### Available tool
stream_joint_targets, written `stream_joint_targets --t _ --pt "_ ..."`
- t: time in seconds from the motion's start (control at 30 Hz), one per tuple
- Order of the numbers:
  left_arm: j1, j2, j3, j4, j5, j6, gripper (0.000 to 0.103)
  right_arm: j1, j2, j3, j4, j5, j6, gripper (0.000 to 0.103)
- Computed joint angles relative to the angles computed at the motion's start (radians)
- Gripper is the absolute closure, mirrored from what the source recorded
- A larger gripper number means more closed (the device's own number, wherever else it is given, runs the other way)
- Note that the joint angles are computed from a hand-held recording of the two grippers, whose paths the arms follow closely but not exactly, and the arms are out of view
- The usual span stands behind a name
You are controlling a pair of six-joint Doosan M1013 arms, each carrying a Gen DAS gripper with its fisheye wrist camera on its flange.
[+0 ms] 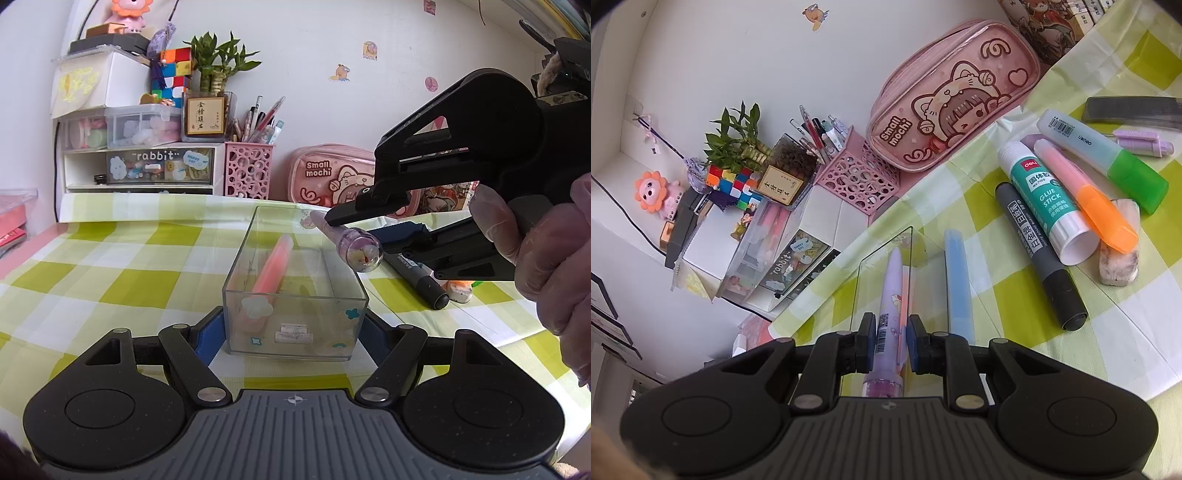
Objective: Organize stationery
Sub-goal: 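Lower the lilac pen into the clear box and open the right tool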
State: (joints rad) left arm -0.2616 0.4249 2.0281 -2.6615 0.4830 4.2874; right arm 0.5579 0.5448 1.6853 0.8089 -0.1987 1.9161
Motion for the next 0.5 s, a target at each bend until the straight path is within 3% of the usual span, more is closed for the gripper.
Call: stream_joint_targets --t 0.3,0.5 --pt "0.000 0.000 0.000 0.000 0.000 0.001 0.029 -0.001 -0.003 0.008 -0.055 -0.007 0.062 0.081" --pt "0.000 -0.001 0.001 0.001 0.001 -0.002 0.029 0.005 -0.011 0.016 0.040 -0.024 -0.051 0.076"
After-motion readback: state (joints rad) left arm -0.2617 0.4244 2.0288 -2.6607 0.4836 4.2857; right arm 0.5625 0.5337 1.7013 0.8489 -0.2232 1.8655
